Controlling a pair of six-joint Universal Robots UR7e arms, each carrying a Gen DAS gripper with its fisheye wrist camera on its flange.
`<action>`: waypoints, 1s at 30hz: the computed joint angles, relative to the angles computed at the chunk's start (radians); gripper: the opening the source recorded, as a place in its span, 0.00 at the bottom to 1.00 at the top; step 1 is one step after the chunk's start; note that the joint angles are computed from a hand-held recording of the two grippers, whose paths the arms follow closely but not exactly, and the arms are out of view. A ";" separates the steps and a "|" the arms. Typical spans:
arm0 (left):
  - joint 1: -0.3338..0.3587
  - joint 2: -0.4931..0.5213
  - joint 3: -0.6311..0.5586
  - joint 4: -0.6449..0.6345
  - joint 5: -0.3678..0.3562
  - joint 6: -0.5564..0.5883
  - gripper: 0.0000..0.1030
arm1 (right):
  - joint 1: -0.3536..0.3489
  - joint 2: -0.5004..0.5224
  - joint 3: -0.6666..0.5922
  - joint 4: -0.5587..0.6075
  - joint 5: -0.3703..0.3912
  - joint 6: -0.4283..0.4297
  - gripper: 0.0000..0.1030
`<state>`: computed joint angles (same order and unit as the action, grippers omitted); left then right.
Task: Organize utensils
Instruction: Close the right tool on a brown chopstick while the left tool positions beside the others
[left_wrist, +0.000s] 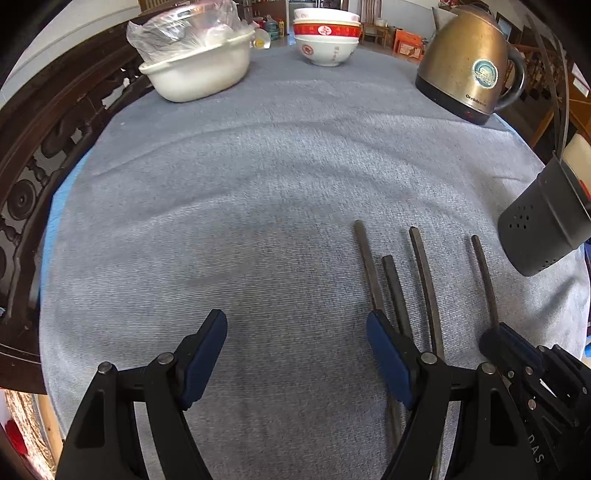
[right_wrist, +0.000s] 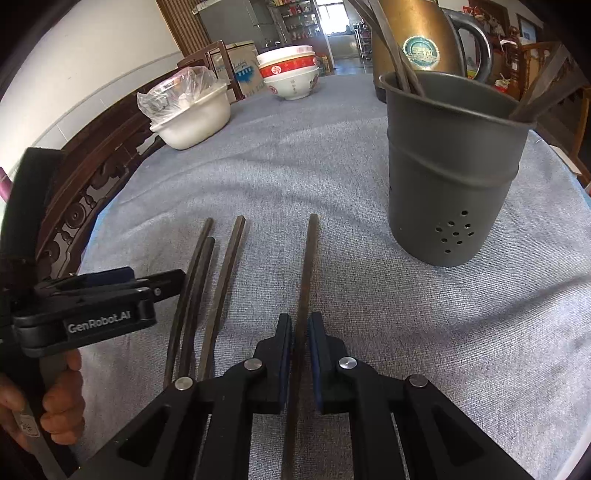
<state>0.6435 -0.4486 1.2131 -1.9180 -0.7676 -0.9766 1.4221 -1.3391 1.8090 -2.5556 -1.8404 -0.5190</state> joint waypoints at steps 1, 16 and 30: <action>0.003 0.003 -0.002 -0.007 -0.008 0.005 0.76 | -0.003 -0.002 -0.001 0.004 0.006 -0.002 0.11; -0.016 -0.030 0.061 -0.090 -0.068 0.046 0.76 | -0.017 -0.009 0.000 0.017 0.046 -0.006 0.11; -0.034 -0.042 0.087 -0.115 -0.112 0.056 0.76 | -0.020 -0.012 0.005 0.012 0.055 0.000 0.11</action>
<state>0.6092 -0.4909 1.2998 -2.0325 -0.8795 -0.9209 1.4026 -1.3515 1.8138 -2.5438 -1.7858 -0.5186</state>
